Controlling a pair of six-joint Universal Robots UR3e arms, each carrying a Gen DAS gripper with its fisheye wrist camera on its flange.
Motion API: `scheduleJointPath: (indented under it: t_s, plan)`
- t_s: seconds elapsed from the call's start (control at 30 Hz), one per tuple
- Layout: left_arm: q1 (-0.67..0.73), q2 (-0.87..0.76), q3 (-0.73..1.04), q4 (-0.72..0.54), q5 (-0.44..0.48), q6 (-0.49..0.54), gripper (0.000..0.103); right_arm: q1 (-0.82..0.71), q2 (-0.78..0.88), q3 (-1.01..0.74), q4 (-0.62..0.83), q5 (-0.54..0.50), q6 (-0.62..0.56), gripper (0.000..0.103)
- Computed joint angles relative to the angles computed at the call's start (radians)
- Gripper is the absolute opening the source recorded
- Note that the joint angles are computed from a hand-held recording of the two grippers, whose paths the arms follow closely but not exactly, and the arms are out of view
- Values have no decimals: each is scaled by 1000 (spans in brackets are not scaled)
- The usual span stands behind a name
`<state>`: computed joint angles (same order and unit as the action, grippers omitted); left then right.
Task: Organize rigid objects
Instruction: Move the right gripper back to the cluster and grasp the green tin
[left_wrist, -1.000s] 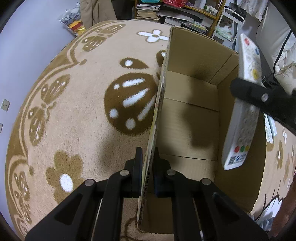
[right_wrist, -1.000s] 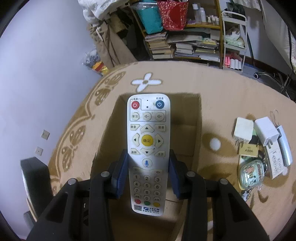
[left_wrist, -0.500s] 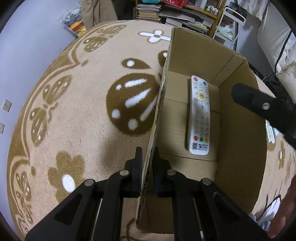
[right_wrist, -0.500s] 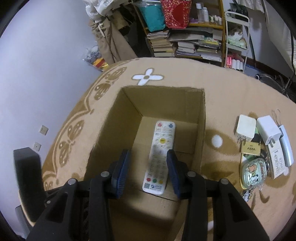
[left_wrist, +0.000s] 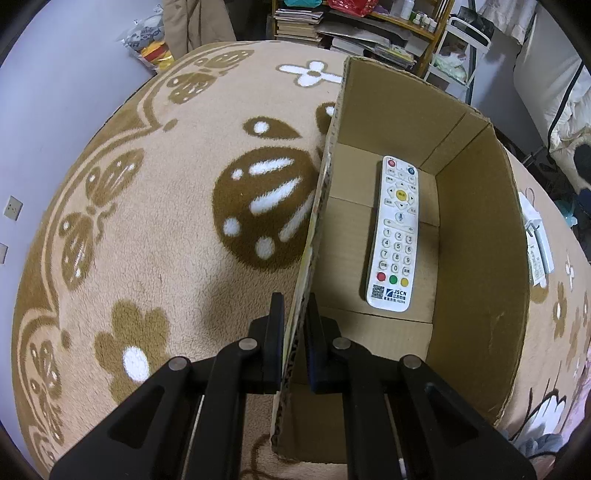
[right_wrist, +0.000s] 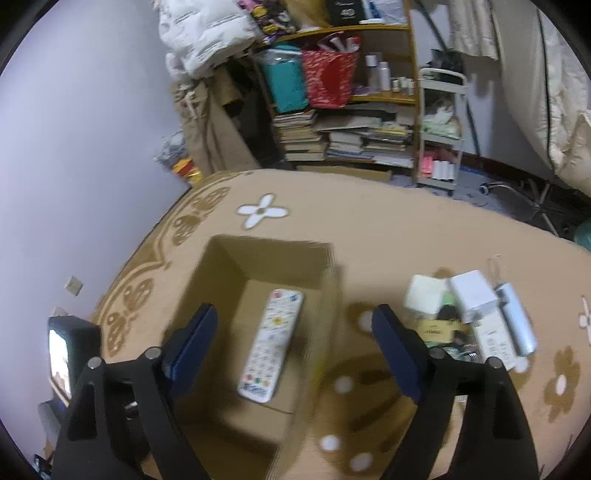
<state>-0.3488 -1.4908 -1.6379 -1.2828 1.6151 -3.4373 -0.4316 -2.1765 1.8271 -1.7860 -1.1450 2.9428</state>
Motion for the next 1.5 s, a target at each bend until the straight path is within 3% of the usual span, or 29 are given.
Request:
scheduleJointPath:
  t_s: [0.43,0.73,1.07,1.27,1.37,1.5]
  plan:
    - [-16,10,8,0,17,-6,10,-304,-189,156,107,14,-268,103]
    - [-34,5,19,-5,41,-12,10,-433,-258,265,119,43,-359,103]
    - [-49,-5,31,-12,60,-28,10,-515,-298,435,-4,23,-354,103]
    - [-51,-6,27,-8,65,-27,10,-467,-266,483,-72,-19,-333,95]
    - [-51,-4,24,-7,67,-24,10,-447,-248,502,-97,-42,-331,85]
    - [-49,-3,25,-9,67,-23,10,-452,-251,516,-71,-57,-343,82]
